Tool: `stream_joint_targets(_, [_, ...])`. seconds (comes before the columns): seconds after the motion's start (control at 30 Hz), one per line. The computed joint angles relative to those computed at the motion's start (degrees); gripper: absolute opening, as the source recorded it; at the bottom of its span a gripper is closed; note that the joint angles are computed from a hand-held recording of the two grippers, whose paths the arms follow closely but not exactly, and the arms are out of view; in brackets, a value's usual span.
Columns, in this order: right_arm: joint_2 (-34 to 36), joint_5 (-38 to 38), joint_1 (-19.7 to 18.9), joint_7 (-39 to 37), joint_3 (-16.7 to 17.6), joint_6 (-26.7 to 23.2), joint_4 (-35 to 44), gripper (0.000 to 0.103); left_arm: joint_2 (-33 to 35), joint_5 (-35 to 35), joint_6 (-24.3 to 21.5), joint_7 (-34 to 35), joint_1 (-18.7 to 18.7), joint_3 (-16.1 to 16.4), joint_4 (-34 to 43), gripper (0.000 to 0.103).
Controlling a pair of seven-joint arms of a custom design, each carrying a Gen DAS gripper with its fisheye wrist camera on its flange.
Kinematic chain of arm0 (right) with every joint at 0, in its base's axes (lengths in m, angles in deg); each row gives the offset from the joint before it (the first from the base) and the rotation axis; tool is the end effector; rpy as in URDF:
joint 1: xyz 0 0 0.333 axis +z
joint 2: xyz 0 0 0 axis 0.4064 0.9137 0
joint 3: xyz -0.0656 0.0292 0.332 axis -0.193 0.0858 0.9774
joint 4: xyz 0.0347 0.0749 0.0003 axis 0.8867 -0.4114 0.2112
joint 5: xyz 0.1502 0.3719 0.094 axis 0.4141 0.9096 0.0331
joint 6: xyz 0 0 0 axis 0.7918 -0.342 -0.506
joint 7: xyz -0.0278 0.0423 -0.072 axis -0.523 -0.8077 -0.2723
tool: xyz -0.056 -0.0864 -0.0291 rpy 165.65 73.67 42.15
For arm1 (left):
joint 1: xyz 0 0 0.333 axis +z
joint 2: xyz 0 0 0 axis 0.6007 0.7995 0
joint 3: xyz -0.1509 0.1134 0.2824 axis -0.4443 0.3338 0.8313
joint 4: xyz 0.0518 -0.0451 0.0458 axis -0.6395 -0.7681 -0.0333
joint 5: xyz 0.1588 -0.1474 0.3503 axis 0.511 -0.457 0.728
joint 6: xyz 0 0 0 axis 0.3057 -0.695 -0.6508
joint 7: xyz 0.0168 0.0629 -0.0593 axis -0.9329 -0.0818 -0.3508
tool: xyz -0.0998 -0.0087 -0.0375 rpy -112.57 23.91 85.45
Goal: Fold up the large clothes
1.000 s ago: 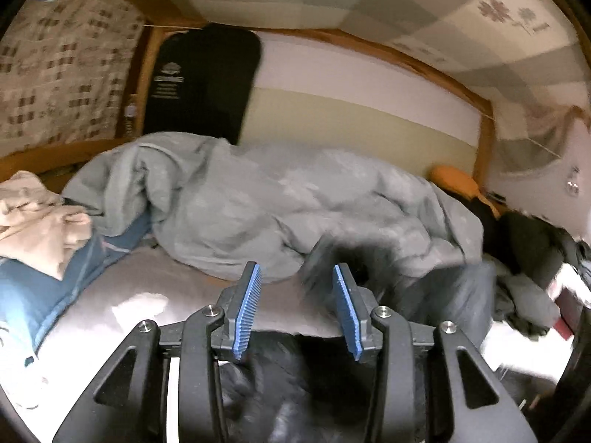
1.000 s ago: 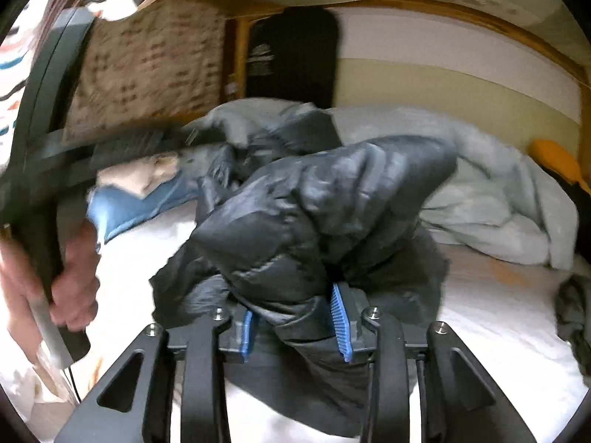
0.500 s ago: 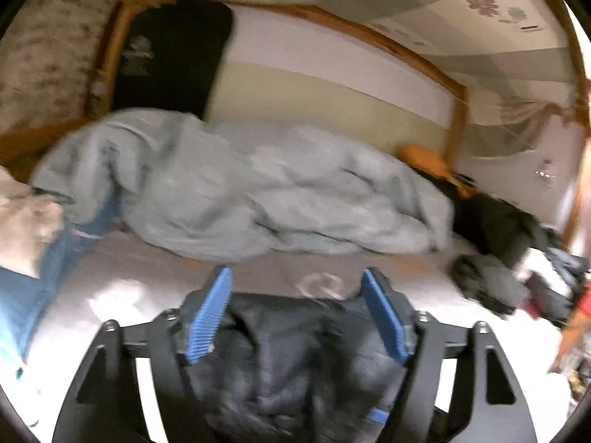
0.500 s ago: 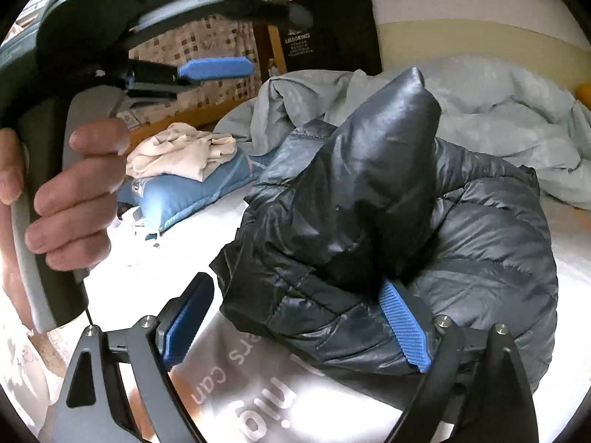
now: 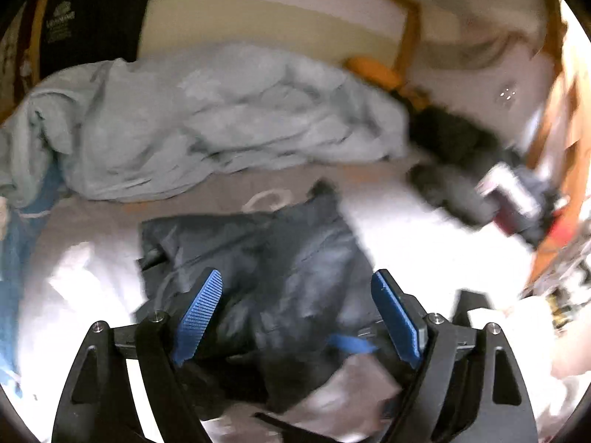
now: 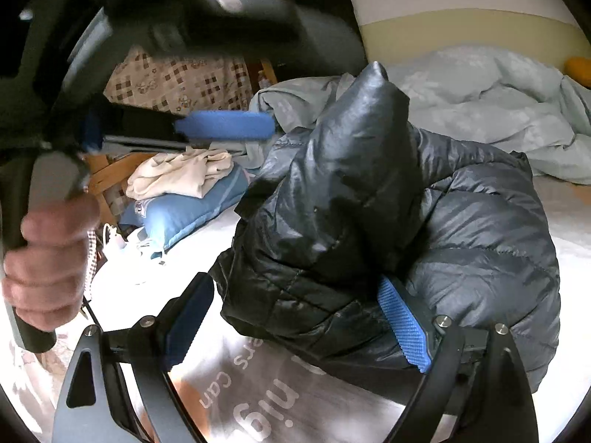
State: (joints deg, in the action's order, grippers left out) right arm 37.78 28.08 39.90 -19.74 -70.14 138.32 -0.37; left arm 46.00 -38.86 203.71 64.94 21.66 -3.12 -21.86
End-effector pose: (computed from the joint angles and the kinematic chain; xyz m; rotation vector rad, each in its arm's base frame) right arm 0.6543 0.3646 0.4787 -1.8696 0.7303 -0.0964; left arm 0.6403 -0.2704 0.5664 -1.7658 1.7274 -0.9345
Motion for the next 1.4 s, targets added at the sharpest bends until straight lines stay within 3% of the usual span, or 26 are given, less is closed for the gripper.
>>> stream_joint_targets(0.1, [-0.09,-0.1,0.14,-0.07,-0.03,0.24,-0.02,0.09,2.42,9.92,-11.62,-10.89,-3.71,3.28,4.55,0.082])
stream_joint_targets(0.17, [-0.57,0.32,0.03,-0.44,0.0,1.01,-0.76,0.09,3.23,12.49,-14.78,-15.16,-3.48,3.62,5.43,0.081])
stream_joint_targets(0.27, [-2.1,3.95,-0.09,-3.76,0.37,5.74,-2.88,0.09,3.6,8.31,-14.25,-17.95,-0.35,2.85,4.41,0.08])
stream_joint_targets(0.33, [-2.66,6.18,0.92,-5.77,0.01,12.85,-3.22,0.09,3.76,6.73,-15.32,-19.86,0.7,2.97,3.85,0.08])
stream_joint_targets(0.4, [-2.08,4.13,2.14,-2.07,-1.31,17.88,-2.24,0.09,3.41,6.38,-16.25,-20.6,1.38,2.97,3.0,0.08])
stream_joint_targets(0.43, [-1.55,0.03,3.03,3.51,-3.02,18.8,-1.59,0.09,3.1,6.09,-16.02,-20.73,1.78,2.82,2.22,0.08])
stream_joint_targets(0.53, [0.81,-15.65,7.53,24.4,-12.2,15.41,1.52,0.09,2.88,3.88,-14.23,-19.73,3.1,2.07,0.42,0.08])
stream_joint_targets(0.6, [2.44,-19.39,6.88,30.25,-13.71,11.73,4.36,0.09,3.39,3.72,-15.05,-19.67,3.05,2.11,0.59,0.08])
stream_joint_targets(0.83, [7.42,-27.14,2.33,37.52,-11.04,0.27,12.77,0.09,6.01,5.81,-19.0,-20.77,1.74,2.74,2.17,0.08])
stream_joint_targets(1.0, [12.39,-35.41,3.18,48.88,-13.57,0.15,18.72,0.09,5.91,1.32,-14.18,-19.3,3.76,2.22,-0.62,0.082])
stream_joint_targets(1.17, [16.26,-37.07,-1.59,51.63,-9.07,-5.51,23.27,0.091,7.3,0.21,-13.78,-18.86,3.28,2.87,-0.24,0.083])
stream_joint_targets(1.33, [18.31,-41.84,-2.84,52.75,-6.95,-6.66,25.36,0.091,8.02,0.35,-12.28,-20.57,2.72,3.6,-0.71,0.084])
stream_joint_targets(1.4, [19.36,-41.76,-3.81,53.13,-5.76,-8.61,27.2,0.091,7.92,2.32,-10.12,-24.63,1.75,4.8,-1.76,0.084])
